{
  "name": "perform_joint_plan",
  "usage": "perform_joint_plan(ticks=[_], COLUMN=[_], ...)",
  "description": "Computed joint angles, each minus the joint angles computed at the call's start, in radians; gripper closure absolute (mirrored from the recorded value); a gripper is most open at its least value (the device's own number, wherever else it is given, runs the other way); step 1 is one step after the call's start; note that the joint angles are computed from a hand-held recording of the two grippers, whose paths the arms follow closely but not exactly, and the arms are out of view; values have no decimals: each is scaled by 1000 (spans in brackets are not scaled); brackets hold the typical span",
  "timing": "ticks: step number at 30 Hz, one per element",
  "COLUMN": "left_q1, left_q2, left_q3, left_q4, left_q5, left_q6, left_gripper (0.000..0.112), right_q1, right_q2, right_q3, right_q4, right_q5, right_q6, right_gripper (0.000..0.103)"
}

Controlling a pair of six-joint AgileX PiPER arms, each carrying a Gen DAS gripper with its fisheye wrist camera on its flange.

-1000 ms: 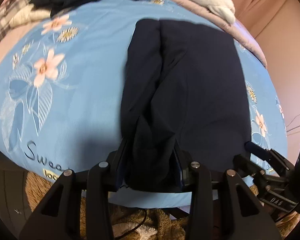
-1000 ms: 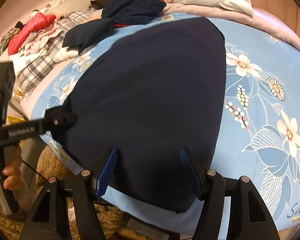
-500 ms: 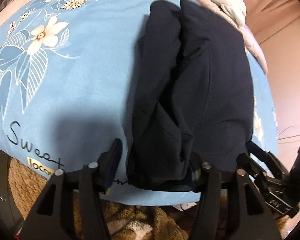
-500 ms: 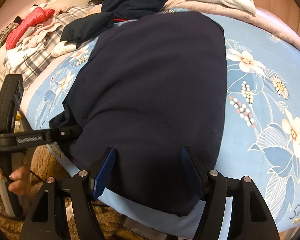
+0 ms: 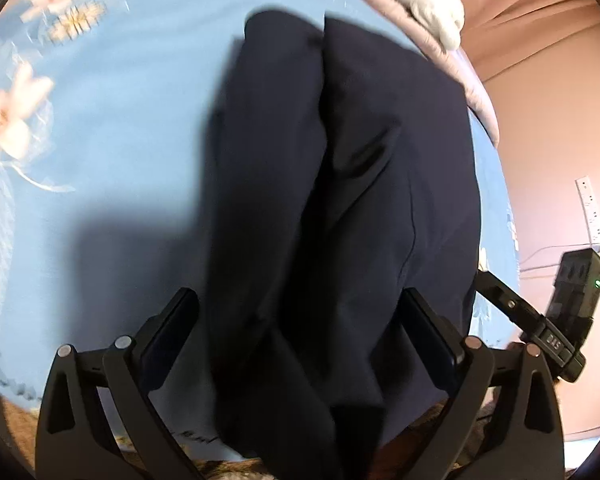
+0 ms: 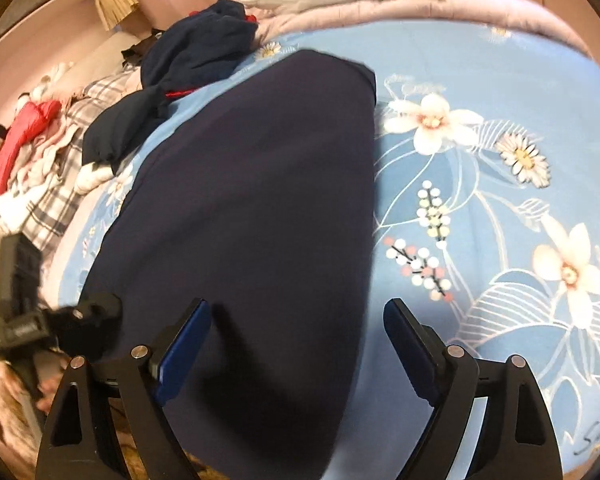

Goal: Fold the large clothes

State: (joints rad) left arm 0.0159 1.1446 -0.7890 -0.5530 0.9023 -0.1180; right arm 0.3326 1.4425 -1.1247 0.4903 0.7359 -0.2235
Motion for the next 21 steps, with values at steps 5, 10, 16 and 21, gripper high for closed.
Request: perform_joint_plan(ticks=[5, 10, 16, 21], left_q1=[-52, -92, -177, -220], left_q2=[21, 27, 33, -4], left_q3=[4, -3, -5, 8], left_q4=[15, 72, 135, 148], left_q5=[-34, -45, -98, -117], left_q6=[8, -24, -126, -196], left_gripper=[10, 9, 15, 43], right_q1=[-20, -42, -63, -34], right_q2=[80, 119, 141, 116], right_q3=[-30, -17, 0, 17], right_q4=[87, 206, 309, 264], right_q5=[32, 34, 36, -5], right_q6=[-62, -141, -239, -211], right_gripper=[15, 11, 10, 26])
